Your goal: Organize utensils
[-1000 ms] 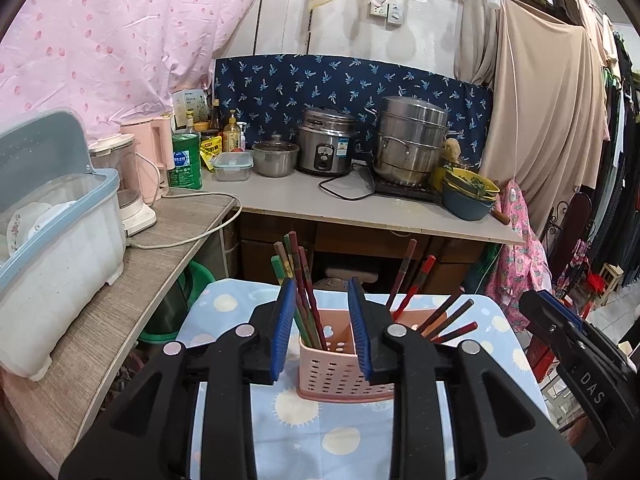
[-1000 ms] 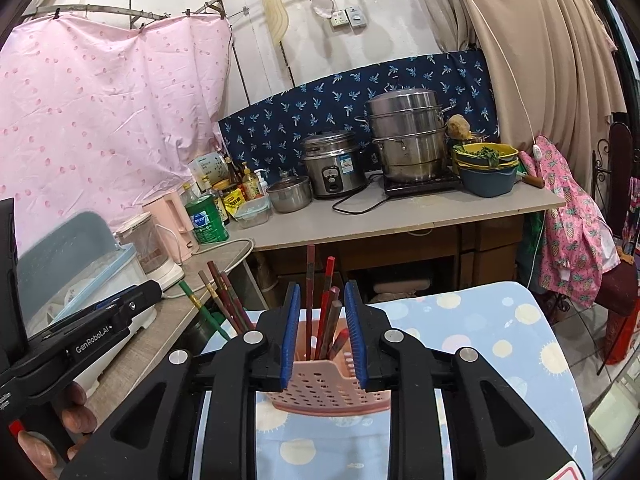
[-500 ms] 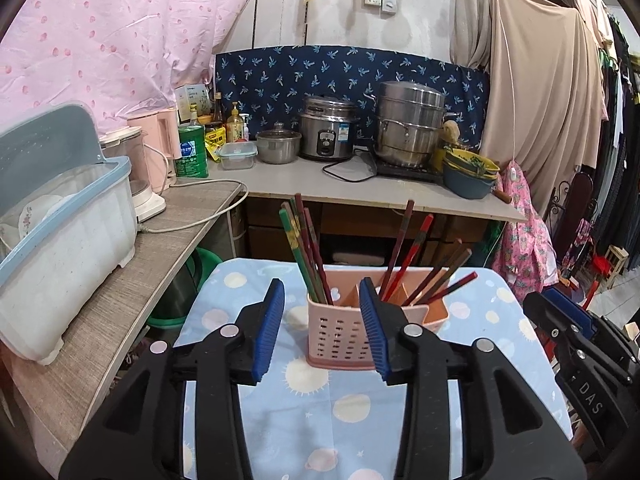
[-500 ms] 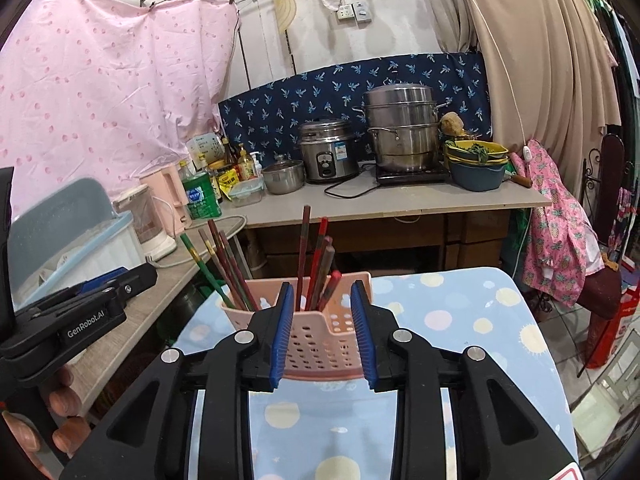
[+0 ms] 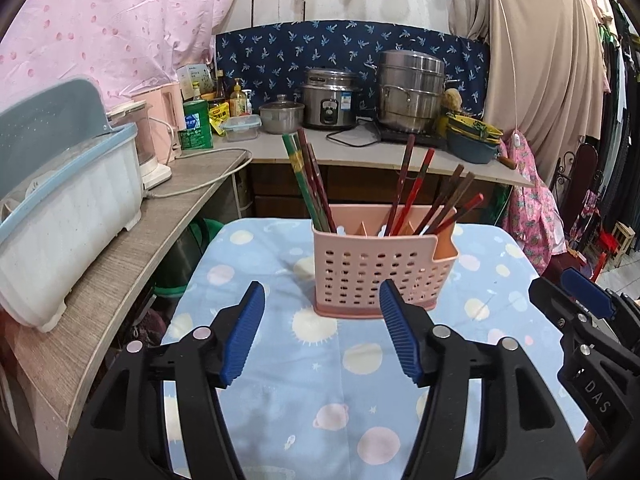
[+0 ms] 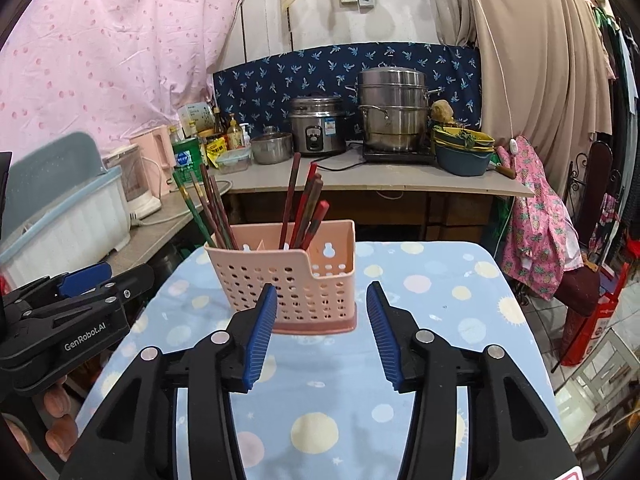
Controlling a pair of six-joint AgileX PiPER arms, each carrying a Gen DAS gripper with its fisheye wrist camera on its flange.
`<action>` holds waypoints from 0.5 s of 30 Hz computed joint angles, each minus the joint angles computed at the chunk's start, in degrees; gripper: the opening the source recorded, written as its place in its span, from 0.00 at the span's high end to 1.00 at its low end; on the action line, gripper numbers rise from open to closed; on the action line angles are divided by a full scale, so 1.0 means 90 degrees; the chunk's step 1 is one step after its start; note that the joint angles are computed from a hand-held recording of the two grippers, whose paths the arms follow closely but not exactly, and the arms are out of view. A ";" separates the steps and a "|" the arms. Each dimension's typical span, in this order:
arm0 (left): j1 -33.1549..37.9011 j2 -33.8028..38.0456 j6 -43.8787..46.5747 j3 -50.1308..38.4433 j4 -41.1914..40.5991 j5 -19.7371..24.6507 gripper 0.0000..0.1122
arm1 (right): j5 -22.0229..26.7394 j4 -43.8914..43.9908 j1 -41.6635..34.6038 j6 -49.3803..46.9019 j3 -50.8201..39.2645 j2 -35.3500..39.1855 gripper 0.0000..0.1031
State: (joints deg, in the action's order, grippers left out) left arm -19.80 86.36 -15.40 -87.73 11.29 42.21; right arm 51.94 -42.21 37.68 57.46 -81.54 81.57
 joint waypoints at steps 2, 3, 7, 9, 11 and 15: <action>-0.0029 -0.0070 -0.0086 0.0183 0.0083 -0.0045 0.45 | 0.0064 -0.0072 0.0081 0.0070 0.0072 -0.0017 0.53; -0.0049 -0.0100 -0.0137 0.0266 0.0138 -0.0061 0.45 | 0.0092 -0.0116 0.0127 0.0122 0.0136 -0.0036 0.52; -0.0114 -0.0201 -0.0305 0.0526 0.0285 -0.0078 0.38 | 0.0191 -0.0194 0.0251 0.0287 0.0270 -0.0053 0.49; -0.0118 -0.0249 -0.0364 0.0636 0.0312 -0.0098 0.36 | 0.0211 -0.0202 0.0283 0.0363 0.0349 -0.0081 0.46; -0.0150 -0.0301 -0.0475 0.0754 0.0416 -0.0108 0.30 | 0.0274 -0.0291 0.0358 0.0501 0.0448 -0.0109 0.38; -0.0228 -0.0388 -0.0728 0.0975 0.0709 -0.0131 0.21 | 0.0341 -0.0437 0.0451 0.0789 0.0672 -0.0206 0.24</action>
State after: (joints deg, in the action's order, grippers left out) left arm -21.85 82.87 -21.95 -78.95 17.67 41.03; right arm 55.01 -46.14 41.74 64.55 -75.49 79.71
